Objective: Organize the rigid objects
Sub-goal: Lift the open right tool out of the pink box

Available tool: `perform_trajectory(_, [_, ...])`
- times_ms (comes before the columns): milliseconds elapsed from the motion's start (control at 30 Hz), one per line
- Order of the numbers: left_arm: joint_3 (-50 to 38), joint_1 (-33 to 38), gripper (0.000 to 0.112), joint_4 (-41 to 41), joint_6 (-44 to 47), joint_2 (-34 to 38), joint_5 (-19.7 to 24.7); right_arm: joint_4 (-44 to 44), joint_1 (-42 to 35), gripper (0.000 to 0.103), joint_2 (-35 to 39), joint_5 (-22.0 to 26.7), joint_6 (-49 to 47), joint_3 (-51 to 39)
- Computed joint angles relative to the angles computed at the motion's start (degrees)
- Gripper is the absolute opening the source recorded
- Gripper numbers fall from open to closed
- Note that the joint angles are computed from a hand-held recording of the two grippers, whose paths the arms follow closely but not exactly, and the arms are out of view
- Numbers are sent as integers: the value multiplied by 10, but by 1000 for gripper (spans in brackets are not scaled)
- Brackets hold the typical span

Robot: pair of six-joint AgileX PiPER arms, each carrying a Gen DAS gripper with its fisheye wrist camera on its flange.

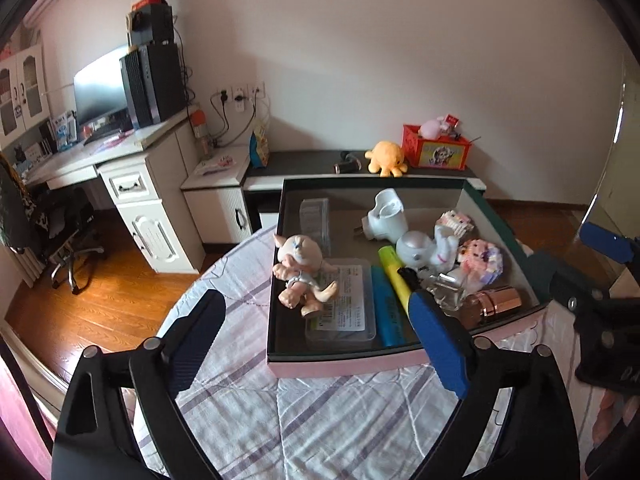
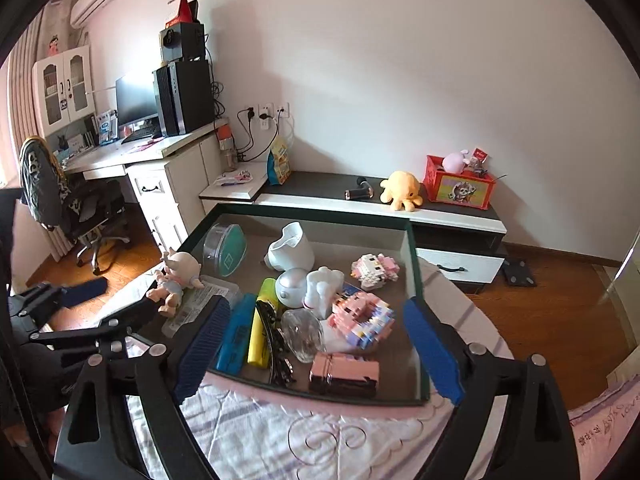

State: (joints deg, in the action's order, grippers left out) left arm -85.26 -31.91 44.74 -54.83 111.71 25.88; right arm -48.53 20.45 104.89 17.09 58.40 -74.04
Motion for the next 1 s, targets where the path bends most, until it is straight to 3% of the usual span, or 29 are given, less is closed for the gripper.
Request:
perform_trajectory(67, [26, -18, 103, 48, -52, -28, 3, -81, 9, 103, -31, 1, 82, 38])
perform_trajectory(167, [61, -36, 103, 71, -86, -65, 5, -185, 23, 103, -78, 5, 193, 93])
perform_trajectory(300, [107, -65, 103, 105, -133, -112, 17, -258, 46, 103, -133, 28, 276, 153])
perform_trajectory(567, [251, -161, 103, 283, -341, -241, 69, -338, 126, 103, -274, 110, 382, 276])
perform_trajectory(733, [343, -266, 103, 388, -468, -329, 178, -350, 248, 103, -360, 241, 424, 340])
perform_trajectory(1000, [420, -459, 103, 394, -511, -418, 384, -320, 534, 103, -426, 522, 487, 382])
